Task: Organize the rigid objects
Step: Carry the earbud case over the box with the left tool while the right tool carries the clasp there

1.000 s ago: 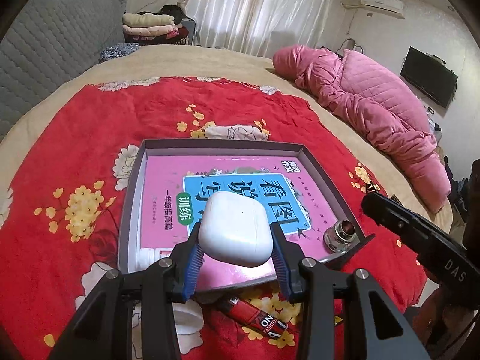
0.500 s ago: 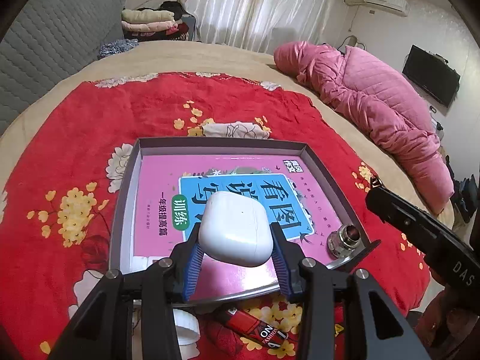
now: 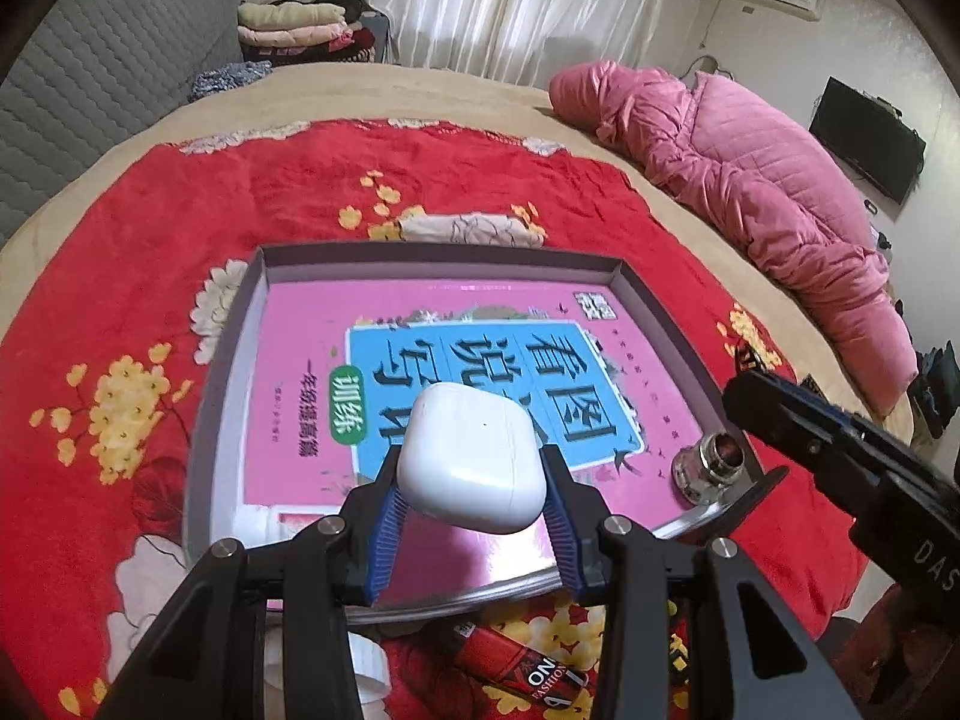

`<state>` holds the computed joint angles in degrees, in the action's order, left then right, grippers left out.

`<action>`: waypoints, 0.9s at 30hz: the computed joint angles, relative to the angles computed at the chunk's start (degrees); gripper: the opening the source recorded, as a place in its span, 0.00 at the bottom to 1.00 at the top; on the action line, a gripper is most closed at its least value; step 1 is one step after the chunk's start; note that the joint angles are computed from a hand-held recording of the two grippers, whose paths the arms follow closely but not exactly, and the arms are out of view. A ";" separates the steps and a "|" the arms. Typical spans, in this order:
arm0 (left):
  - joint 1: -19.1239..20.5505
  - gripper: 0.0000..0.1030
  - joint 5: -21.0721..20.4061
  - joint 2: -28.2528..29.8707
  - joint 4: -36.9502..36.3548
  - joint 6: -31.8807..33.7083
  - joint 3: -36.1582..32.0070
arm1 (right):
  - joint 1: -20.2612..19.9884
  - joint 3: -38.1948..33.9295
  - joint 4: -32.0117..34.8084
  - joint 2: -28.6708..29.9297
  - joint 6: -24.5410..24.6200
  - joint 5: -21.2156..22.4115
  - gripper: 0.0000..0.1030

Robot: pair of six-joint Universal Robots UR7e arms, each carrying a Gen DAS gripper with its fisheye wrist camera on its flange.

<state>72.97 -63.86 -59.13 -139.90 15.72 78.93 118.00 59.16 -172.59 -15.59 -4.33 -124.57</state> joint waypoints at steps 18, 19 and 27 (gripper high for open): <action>1.23 0.41 0.24 1.46 1.02 -0.30 -0.30 | -1.06 -2.09 3.57 1.87 1.58 -0.13 0.23; 1.24 0.41 0.40 1.47 1.02 -0.32 -0.17 | -1.09 -2.29 4.01 2.05 1.54 -0.27 0.23; 1.79 0.41 0.48 1.76 1.90 -0.69 -0.51 | -1.35 -3.88 8.29 2.99 2.53 -2.29 0.23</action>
